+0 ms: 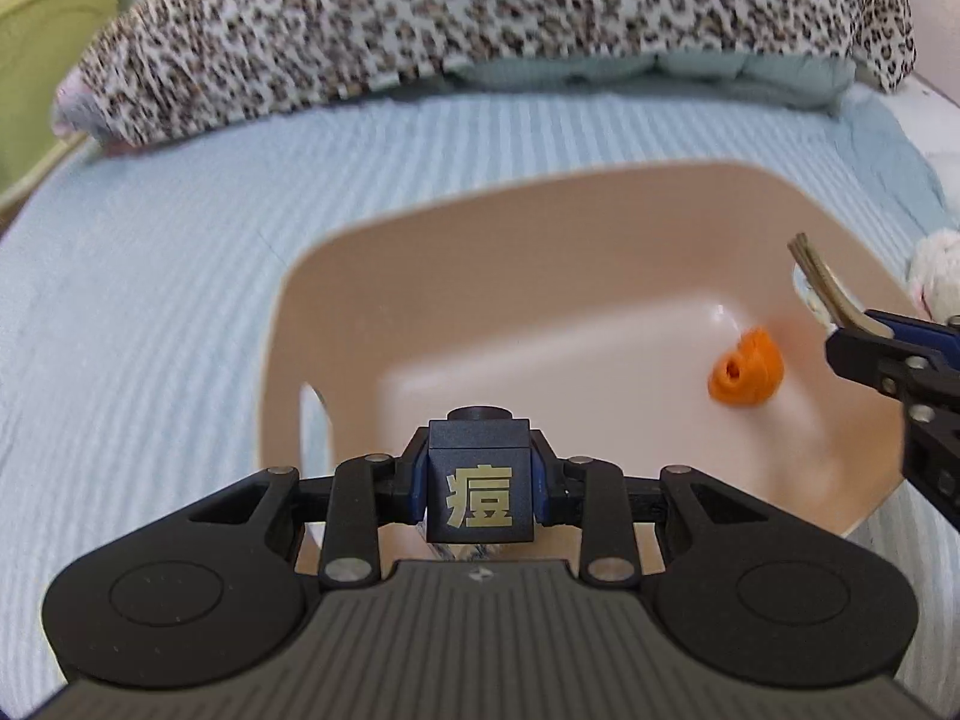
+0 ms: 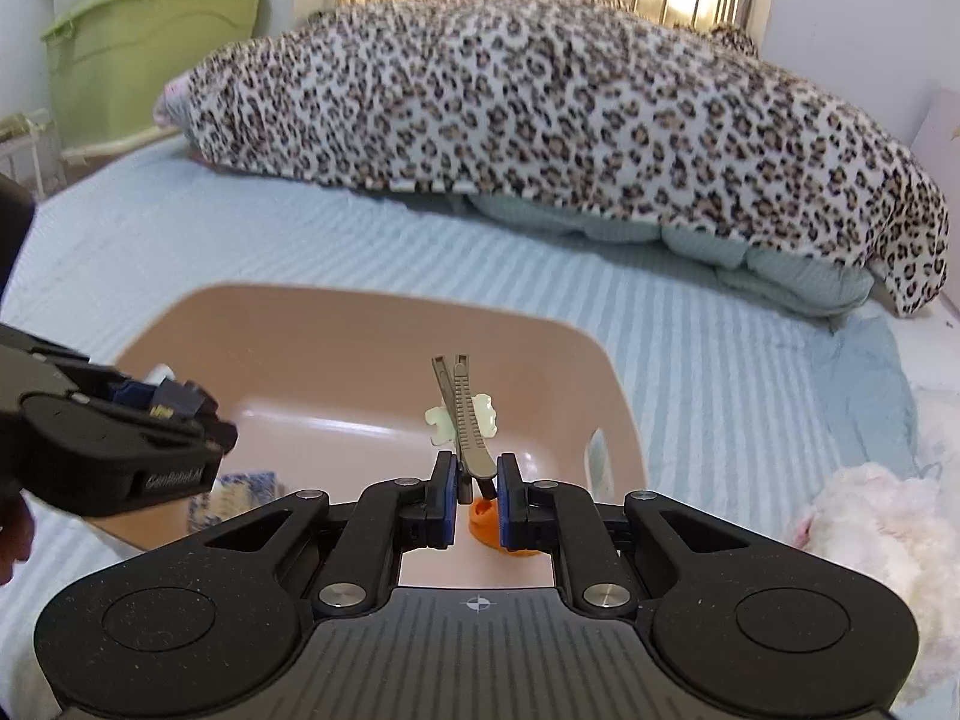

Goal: Organize objects
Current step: 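Lower both held items into the basket and open both tools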

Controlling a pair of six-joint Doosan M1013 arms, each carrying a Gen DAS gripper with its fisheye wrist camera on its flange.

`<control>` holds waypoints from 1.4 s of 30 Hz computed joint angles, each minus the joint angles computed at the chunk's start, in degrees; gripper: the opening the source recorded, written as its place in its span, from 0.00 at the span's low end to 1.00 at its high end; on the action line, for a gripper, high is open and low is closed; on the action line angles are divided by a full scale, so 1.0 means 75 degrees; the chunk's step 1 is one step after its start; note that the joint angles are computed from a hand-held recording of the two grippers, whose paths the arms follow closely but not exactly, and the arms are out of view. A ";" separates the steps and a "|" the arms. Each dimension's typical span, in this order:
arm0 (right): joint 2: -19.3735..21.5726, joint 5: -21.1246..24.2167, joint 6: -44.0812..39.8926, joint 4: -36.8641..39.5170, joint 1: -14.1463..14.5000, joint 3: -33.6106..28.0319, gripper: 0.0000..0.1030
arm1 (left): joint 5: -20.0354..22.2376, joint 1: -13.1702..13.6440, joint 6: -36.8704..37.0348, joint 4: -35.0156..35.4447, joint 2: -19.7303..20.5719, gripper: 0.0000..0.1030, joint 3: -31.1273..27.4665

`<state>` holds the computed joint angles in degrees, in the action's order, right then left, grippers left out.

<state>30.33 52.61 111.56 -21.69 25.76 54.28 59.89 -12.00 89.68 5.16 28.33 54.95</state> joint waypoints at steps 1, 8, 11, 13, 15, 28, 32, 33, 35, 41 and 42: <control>0.0051 0.0091 -0.0015 0.0014 -0.0009 -0.0034 0.13 | 0.0001 -0.0009 0.0002 0.0048 0.0004 0.32 0.0037; -0.0097 0.0269 -0.0033 -0.0001 -0.0046 0.0207 0.37 | -0.0342 0.0025 0.0230 -0.0085 -0.0253 0.56 0.0320; -0.0326 0.0056 0.0192 -0.0382 -0.0003 0.0464 0.59 | -0.0728 0.0011 0.0322 -0.0065 -0.0489 0.75 0.0535; -0.0458 0.0015 0.0207 -0.0495 0.0018 0.0567 0.61 | -0.0898 0.0000 0.0314 -0.0008 -0.0636 0.78 0.0664; -0.0589 0.0005 0.0314 -0.0581 0.0038 0.0676 0.70 | -0.0949 -0.0006 0.0231 0.0037 -0.0757 0.84 0.0767; -0.1186 0.0321 0.0218 -0.0297 0.0115 0.1522 0.84 | -0.0708 0.0211 0.0635 -0.0417 -0.1457 0.87 0.1728; -0.1170 0.0532 0.0112 -0.0048 0.0092 0.1661 0.84 | -0.0560 0.0244 0.0758 -0.0339 -0.1493 0.87 0.1947; -0.1155 0.0576 0.0074 0.0033 0.0086 0.1689 0.84 | -0.0525 0.0240 0.0762 -0.0271 -0.1475 0.87 0.1981; -0.1089 0.0685 -0.0048 0.0212 0.0082 0.1704 0.84 | -0.0590 0.0248 0.0865 -0.0229 -0.1446 0.87 0.2087; -0.0891 0.0706 -0.0227 0.0580 0.0046 0.1734 0.84 | -0.0445 0.0333 0.1123 -0.0587 -0.1223 0.87 0.2140; -0.0863 0.0664 -0.0206 0.0670 0.0022 0.1728 0.84 | -0.0434 0.0338 0.1113 -0.0602 -0.1180 0.87 0.2136</control>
